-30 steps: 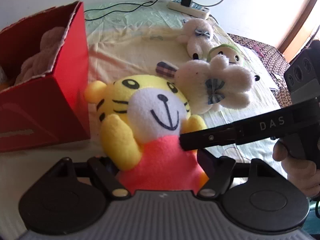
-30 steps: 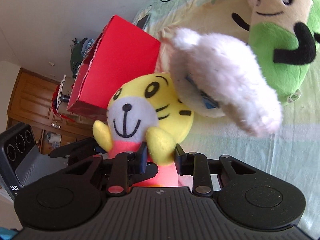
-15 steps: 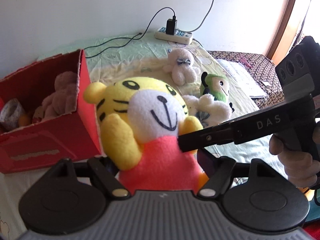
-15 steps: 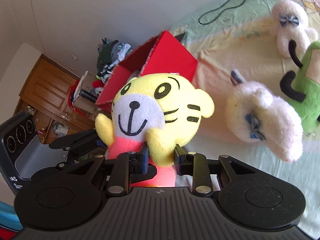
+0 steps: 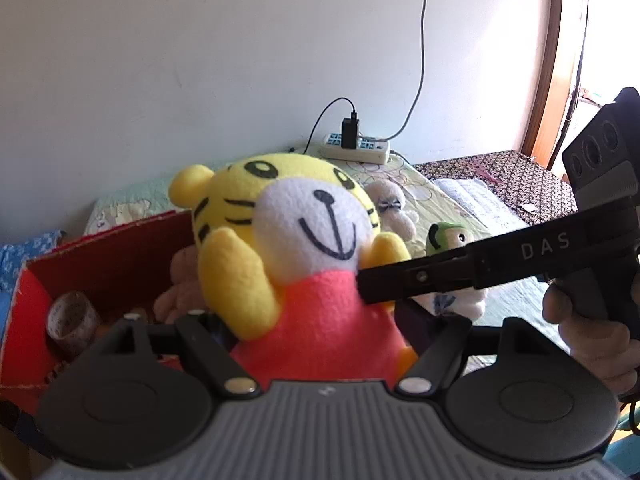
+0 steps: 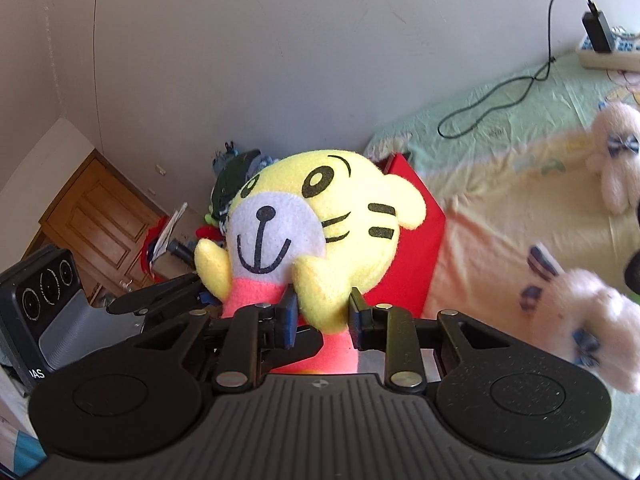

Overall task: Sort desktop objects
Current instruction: 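Carry the yellow tiger plush with the right gripper to the red box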

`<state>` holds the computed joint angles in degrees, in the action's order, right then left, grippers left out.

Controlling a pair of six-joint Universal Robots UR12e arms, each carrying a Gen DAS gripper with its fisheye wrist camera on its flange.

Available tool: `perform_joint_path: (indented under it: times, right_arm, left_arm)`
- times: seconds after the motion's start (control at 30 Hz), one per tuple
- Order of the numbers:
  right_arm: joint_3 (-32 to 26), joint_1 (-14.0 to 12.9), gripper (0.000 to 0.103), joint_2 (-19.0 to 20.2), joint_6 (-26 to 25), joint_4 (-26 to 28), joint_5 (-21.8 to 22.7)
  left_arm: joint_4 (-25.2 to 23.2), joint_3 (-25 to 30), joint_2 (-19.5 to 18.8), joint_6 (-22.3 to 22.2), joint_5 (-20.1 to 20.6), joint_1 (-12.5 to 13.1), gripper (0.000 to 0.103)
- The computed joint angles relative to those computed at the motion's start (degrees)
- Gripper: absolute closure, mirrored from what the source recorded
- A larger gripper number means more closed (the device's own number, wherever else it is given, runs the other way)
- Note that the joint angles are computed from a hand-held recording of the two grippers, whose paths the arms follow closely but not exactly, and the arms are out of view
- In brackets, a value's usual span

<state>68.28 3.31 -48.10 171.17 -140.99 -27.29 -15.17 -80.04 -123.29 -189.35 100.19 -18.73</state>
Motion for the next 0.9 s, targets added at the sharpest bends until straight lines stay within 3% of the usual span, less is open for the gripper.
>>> perform_joint_path:
  times: [0.13,0.4,0.67,0.9]
  right_arm:
    - [-1.27,2.05,0.074,1.27,7.03,-8.45,-1.67]
    - [-6.12,6.70,0.074,5.03,13.95,-16.69,-6.19]
    - [-11.99,10.71,0.074,9.29,16.01,-16.40,-9.66]
    - [-14.09,12.39,0.074,10.57,16.68,-13.72,-11.70]
  left_arm:
    - [3.40,-2.77,1.76,2.64,-1.41,2.09,0.025]
    - [7.13,-7.90,4.59,5.61,-2.71,6.67,0.025]
    - [6.08,-10.50,5.57,6.18,-3.04,10.64,0.026]
    - [5.39,-11.88,5.70,5.24,-5.03,13.04,0.025]
